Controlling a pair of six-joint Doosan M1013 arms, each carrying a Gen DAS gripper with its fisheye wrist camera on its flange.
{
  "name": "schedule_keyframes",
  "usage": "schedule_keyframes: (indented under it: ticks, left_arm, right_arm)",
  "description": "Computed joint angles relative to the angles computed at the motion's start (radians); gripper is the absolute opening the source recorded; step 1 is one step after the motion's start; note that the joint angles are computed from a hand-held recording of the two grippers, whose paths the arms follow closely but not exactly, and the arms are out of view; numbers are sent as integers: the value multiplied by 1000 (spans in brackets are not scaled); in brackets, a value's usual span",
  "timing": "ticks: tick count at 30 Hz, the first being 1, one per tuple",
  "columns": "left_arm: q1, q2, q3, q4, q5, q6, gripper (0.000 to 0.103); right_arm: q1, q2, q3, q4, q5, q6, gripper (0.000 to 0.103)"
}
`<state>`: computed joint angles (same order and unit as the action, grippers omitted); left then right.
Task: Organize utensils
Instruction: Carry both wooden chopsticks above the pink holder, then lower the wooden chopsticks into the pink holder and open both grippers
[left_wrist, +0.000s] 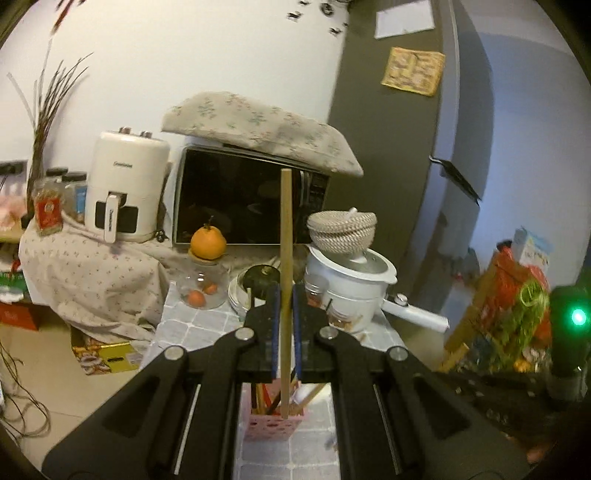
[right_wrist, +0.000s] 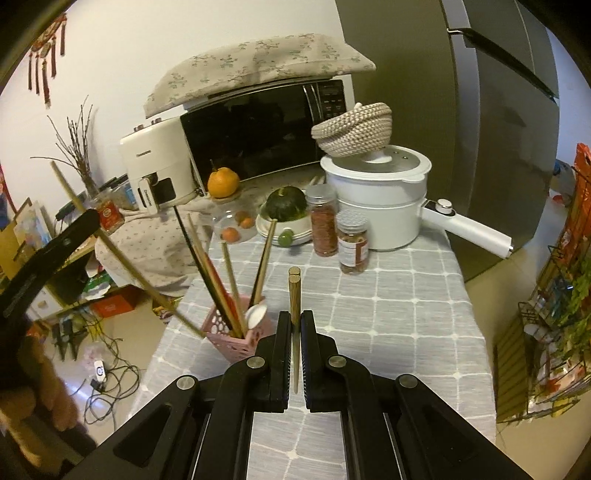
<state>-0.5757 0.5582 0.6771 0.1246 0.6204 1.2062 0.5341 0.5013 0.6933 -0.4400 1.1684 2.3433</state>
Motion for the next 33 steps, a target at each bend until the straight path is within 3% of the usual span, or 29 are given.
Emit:
schedule_keyframes:
  ticks: [6, 9, 16, 24, 27, 31, 33]
  left_arm:
    - [-16, 8, 22, 121, -54, -60, 7]
    - [-20, 24, 11, 147, -43, -50, 7]
    - [-13, 86, -77, 98, 94, -8, 7]
    - [11, 153, -197, -58, 253, 38, 8]
    - [5, 174, -253, -38, 333, 36, 20]
    - [6, 142, -221, -27, 322, 29, 45]
    - [9, 124, -202, -15, 322, 14, 51]
  right_arm:
    - [-1, -1, 3, 19, -4, 4, 5]
    - [-4, -5, 10, 26, -11, 8, 5]
    - [-5, -7, 4, 50, -35, -11, 5]
    - [3, -1, -19, 68, -74, -34, 5]
    - [5, 4, -34, 73, -90, -33, 5]
    - [7, 18, -65, 72, -112, -37, 5]
    - [9, 26, -83, 65, -120, -36, 5]
